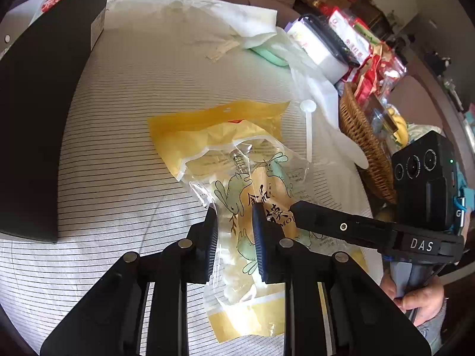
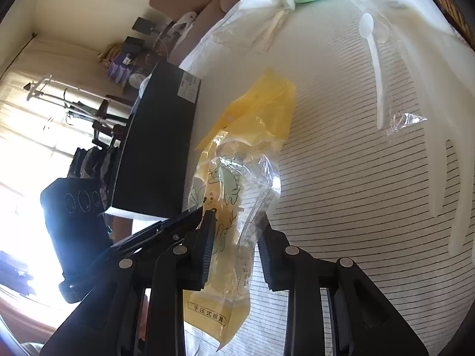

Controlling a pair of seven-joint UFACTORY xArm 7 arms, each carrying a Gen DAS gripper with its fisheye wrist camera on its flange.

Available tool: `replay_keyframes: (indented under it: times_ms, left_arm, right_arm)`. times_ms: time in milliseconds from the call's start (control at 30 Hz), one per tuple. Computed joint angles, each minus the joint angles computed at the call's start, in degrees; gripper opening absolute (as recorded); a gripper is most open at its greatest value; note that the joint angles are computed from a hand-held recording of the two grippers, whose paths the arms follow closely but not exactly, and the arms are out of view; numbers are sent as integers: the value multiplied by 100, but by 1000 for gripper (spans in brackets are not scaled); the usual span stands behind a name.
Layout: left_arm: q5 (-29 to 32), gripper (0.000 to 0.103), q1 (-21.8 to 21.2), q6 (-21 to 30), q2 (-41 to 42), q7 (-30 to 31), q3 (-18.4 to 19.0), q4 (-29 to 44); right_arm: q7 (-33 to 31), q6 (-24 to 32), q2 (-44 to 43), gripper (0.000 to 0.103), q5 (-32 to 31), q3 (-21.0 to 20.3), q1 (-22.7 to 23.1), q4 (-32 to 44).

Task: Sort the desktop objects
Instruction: 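Carry the labelled bag toward the white box with both grippers, then lower the labelled bag into the box and open both grippers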

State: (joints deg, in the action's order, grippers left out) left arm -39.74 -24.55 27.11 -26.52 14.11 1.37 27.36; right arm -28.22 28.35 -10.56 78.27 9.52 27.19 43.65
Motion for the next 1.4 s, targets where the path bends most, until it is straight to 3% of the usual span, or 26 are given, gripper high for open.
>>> replay_keyframes:
  times_ms: [433, 600, 833, 967, 1167, 1300, 1400]
  left_arm:
    - [126, 19, 43, 42, -478, -3, 144, 23]
    - [152, 18, 63, 153, -806, 60, 259, 105]
    - [500, 19, 277, 231, -1624, 233, 619, 266]
    - [615, 18, 463, 297, -1867, 561, 1103, 440]
    - [590, 19, 928, 613, -1722, 1193, 2011, 971]
    - [358, 19, 1286, 788, -1279, 1539, 2509, 1278]
    - [108, 19, 1512, 927, -821, 1725, 2726, 1487]
  right_arm:
    - [1, -385, -170, 28, -171, 82, 238, 147]
    - [238, -713, -315, 28, -580, 168, 343, 241]
    - [316, -1221, -91, 27, -937, 216, 745, 949]
    - [543, -1182, 552, 27, -1374, 352, 811, 1902]
    - [1561, -808, 2218, 26, -3109, 805, 793, 4067]
    - [2486, -252, 3628, 26, -4387, 803, 1150, 5862]
    - [2989, 65, 4508, 26, -4984, 820, 1397, 6911]
